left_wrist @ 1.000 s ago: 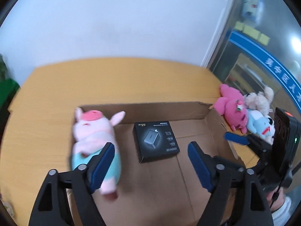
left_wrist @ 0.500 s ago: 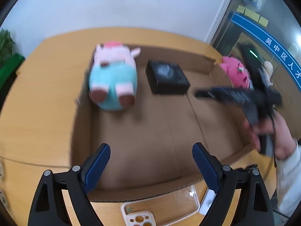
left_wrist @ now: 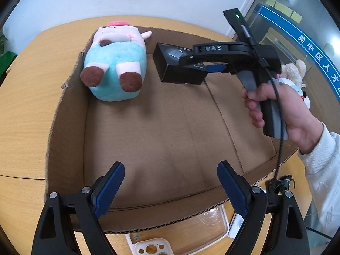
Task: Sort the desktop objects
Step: 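Push the charger box with the right gripper toward the pig plush, then move the right gripper toward the black sunglasses on the table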
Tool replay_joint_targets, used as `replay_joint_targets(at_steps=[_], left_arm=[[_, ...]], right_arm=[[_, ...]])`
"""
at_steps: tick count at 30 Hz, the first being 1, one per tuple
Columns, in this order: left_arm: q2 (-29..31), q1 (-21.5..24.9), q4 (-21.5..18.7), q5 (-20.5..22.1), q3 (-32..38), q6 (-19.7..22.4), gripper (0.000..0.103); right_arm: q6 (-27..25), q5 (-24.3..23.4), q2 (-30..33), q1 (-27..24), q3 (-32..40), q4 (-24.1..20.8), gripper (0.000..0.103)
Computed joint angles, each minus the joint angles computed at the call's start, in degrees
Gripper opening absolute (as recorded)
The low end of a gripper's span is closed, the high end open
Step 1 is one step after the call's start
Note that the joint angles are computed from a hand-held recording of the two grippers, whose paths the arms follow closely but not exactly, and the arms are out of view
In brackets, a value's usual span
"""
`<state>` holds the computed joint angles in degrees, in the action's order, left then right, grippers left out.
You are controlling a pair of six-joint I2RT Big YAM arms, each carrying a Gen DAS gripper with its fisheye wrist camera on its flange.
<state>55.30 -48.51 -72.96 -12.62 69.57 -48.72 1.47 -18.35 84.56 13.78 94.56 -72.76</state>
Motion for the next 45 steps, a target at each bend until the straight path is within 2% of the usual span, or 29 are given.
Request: replay_joint_targets(at_steps=[2,5,9,13,14,18,20,22,25,28,32,36,39,41,45], left_arm=[[0.58,0.17,0.58,0.34,-0.16,0.44,0.089],[1.7,-0.43,0.78,-0.43,-0.01,0.03,0.089],[2.64,-0.59,0.8,-0.79,0.44,-0.24,0.089],[3.05,-0.84,1.04,-1.12,0.63,-0.58,0.089],[3.12,-0.9,1.12,-1.23,0.64,-0.58,0.089],[3.7,-0.92,0.72,-1.69,0.97,-0.36,0.089],[4.25,-1.01,0.69,-1.92,1.29,-0.4,0.089],[4.31,-0.58,0.74,-1.61,1.24,0.17,0.089],[4.35,-0.99,0.1,-2.39,1.08,0.81,0.089],[4.9,-1.23,-0.87,-3.09,1.45,0.88,0.089],[4.29,-0.69,0.0,-2.53,1.13,0.48,0.089],[4.09,-1.0,0.02,-2.92,1.04,-0.62,0.089],[3.48,-0.82,0.16,-2.71,0.73,-0.61,0.089],[2.92,-1.05,0.61,-2.48,0.47,-0.99,0.089],[3.14,-1.83,0.07,-2.87,0.87,-1.96,0.089]], right_arm=[[0.46,0.16,0.23,0.13,0.04,0.51,0.076],[2.65,-1.7,0.78,-0.09,0.34,1.34,0.076],[4.22,-4.08,0.39,0.16,-0.92,5.15,0.076],[6.4,-6.37,-1.19,-0.28,-2.11,6.06,0.076],[5.83,-6.1,-1.69,-0.09,-2.14,5.4,0.076],[0.82,-1.85,-2.15,1.98,0.07,-3.27,0.076],[-0.81,1.2,-2.32,3.24,0.24,-5.2,0.076],[-0.85,3.7,-1.27,4.06,0.65,-5.47,0.076],[2.44,2.99,1.08,3.58,1.78,-4.38,0.076],[5.14,4.36,2.66,3.48,2.59,-2.64,0.076],[5.67,3.28,2.79,3.14,2.77,-2.46,0.076],[3.12,-1.0,-1.57,1.76,0.66,-3.44,0.076],[-2.67,-3.7,-7.83,-0.08,-2.42,-6.01,0.076],[-7.39,-4.02,-13.34,-2.41,-5.52,-7.75,0.077],[-12.62,-2.46,-21.71,-6.66,-11.59,-9.69,0.078]])
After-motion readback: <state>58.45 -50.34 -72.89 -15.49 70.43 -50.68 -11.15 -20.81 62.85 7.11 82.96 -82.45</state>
